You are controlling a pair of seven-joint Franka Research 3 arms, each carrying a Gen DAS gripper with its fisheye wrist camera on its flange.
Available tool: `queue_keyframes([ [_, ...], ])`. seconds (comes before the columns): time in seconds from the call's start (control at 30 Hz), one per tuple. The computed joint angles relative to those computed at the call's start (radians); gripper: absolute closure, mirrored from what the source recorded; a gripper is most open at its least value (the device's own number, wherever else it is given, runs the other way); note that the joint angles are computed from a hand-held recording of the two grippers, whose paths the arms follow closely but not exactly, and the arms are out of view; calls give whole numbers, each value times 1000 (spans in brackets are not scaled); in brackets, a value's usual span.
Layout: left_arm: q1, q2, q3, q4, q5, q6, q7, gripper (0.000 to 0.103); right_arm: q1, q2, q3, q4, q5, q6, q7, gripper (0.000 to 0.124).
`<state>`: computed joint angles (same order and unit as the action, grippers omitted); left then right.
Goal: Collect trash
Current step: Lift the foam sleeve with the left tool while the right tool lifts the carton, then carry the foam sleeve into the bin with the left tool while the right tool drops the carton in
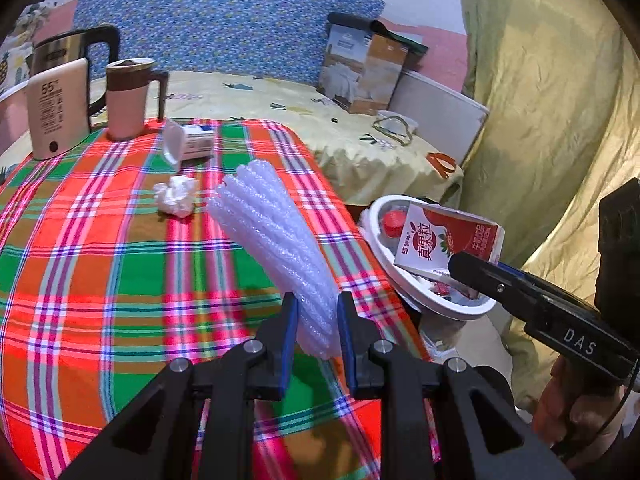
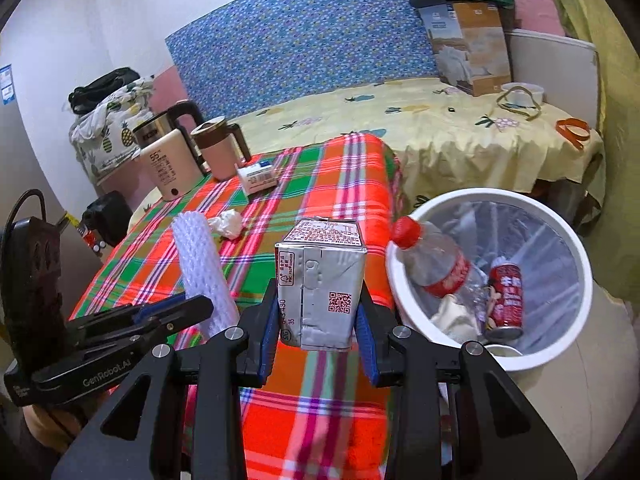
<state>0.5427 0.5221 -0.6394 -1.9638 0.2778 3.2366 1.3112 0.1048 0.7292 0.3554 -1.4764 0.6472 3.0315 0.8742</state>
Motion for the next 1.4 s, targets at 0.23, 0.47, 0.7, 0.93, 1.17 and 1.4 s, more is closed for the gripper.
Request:
queue_keyframes([
  [0.23,-55,22,9,51,-13,-38,33,82,-59,-11,46,-39,40,43,-30,88],
  [0.47,-100,57,-1,116,-61,-83,119,82,-97,-21,53,-69,59,86,-14,88],
  [0.7,-170,94,10,197,-121,-124,211,82,-111,-24,28,-80,34,121,62,88],
  [0.93,-230,146,14,291,-187,-183,308,82,-120,-21,4,-88,-13,140,146,88],
  [1.17,-304,194,47,391,-256,-253,382,82,-115,-12,-28,-84,-61,132,220,88],
  [1.4,-385,239,97,492,-319,-325,449,82,-99,-2,-71,-71,-96,109,280,88],
])
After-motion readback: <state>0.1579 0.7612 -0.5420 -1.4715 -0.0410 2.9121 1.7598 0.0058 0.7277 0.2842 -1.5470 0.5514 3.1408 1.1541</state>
